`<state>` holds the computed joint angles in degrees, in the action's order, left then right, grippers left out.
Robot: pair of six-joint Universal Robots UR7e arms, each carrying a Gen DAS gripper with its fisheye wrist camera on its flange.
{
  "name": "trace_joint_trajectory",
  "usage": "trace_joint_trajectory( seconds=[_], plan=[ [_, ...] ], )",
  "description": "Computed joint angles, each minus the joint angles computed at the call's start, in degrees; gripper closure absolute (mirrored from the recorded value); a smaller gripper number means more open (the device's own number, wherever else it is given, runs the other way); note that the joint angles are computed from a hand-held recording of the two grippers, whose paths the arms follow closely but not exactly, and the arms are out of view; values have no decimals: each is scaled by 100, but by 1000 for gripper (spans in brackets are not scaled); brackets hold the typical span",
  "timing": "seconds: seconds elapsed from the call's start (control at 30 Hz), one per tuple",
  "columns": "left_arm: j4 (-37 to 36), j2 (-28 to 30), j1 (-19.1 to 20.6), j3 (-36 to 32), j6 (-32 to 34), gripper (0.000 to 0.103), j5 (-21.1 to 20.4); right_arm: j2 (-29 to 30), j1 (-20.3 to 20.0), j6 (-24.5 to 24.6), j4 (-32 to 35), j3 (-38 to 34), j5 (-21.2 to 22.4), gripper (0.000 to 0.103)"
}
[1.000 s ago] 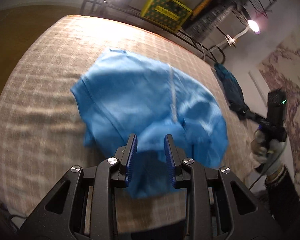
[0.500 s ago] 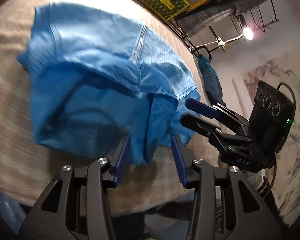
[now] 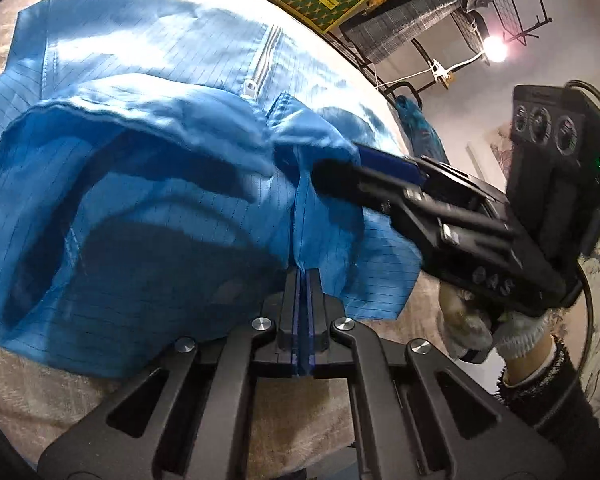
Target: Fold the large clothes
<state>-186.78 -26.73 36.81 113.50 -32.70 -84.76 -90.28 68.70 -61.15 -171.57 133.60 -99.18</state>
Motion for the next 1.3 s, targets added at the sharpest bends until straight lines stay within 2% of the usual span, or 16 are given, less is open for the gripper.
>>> trace_joint_trajectory(
  seconds=[0.07,0.17,0.23,0.3,0.37,0.47,0.53,0.63,0.7,0.73,0.8,0.9,1.0,1.07,1.1,1.3],
  plan=[
    [-56,-29,-2,56,-19,103,8,65,-12,242,111,-140,48,80],
    [-26,-67,-32,96,51,103,65,241,-42,762,102,-385,-114,88],
    [63,-70,-67,96,103,103,111,400,-37,944,-135,-477,-376,88],
    [104,-69,-111,88,134,103,175,533,34,829,-496,-453,-634,88],
    [202,-116,-172,96,144,103,271,496,74,790,-570,-403,-595,87],
    [378,-294,-130,145,-1,103,46,323,196,821,-712,-302,-426,83],
    [322,-499,-134,305,-85,91,66,170,289,785,-744,-217,-237,82],
    [203,-943,-240,734,-28,89,610,-97,356,887,-84,-218,195,77],
    [233,-1123,-269,910,-13,89,973,-179,383,683,362,-206,440,70],
    [229,-1189,-239,980,-8,89,1095,-129,449,457,250,-118,386,69],
    [243,-1218,-133,1014,-90,89,1284,106,620,65,8,-2,-41,69],
    [57,-1193,16,1045,-235,89,1465,448,691,56,214,-65,-563,77],
    [-128,-1090,125,939,-179,89,1635,659,652,-29,190,-37,-686,81],
    [-302,-1005,231,832,-127,89,1593,676,658,-32,291,-36,-521,81],
    [-337,-928,278,721,-119,89,1561,625,638,16,554,-92,-290,81],
    [-143,-850,390,525,-47,89,1537,409,606,239,1056,-316,456,81]
  ],
)
